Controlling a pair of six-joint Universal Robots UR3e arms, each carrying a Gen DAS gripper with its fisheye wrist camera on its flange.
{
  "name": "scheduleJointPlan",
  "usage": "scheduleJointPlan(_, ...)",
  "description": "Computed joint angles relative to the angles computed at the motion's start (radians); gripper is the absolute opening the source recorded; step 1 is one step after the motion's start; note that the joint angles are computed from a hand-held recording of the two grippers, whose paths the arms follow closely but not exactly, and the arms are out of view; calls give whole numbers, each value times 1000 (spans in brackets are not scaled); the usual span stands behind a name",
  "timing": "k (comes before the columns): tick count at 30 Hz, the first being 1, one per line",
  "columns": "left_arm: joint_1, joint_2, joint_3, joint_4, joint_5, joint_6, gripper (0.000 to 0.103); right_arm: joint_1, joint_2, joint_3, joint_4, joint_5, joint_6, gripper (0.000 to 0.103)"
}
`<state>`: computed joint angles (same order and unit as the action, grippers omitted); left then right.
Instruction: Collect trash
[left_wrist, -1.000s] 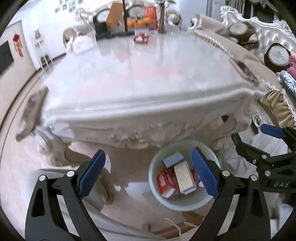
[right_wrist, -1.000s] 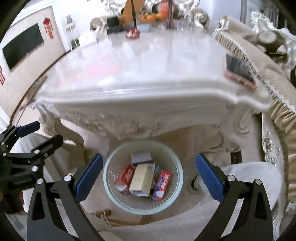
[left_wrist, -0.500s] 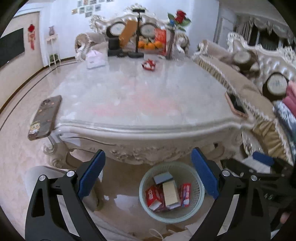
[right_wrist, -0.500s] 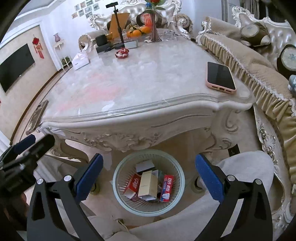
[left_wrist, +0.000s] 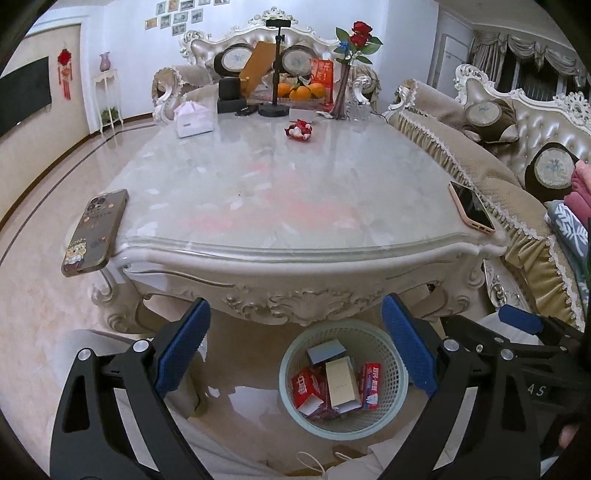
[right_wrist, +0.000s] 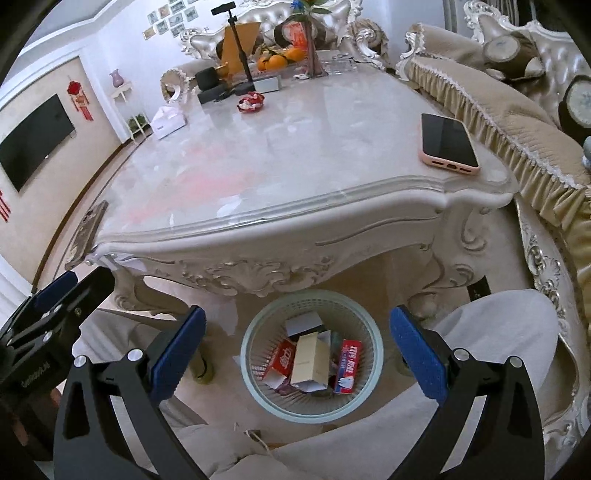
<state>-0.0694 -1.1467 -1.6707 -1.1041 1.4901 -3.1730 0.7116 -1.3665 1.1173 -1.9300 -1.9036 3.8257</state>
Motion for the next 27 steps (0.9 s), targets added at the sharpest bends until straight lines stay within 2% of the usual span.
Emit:
scheduleJointPlan(4, 2, 2, -7, 0, -1, -5, 91, 15, 21, -35, 27, -28, 1, 95)
scheduleJointPlan(27, -37, -25, -6, 11, 52, -20, 91, -2, 16, -9, 19, -5, 6, 95)
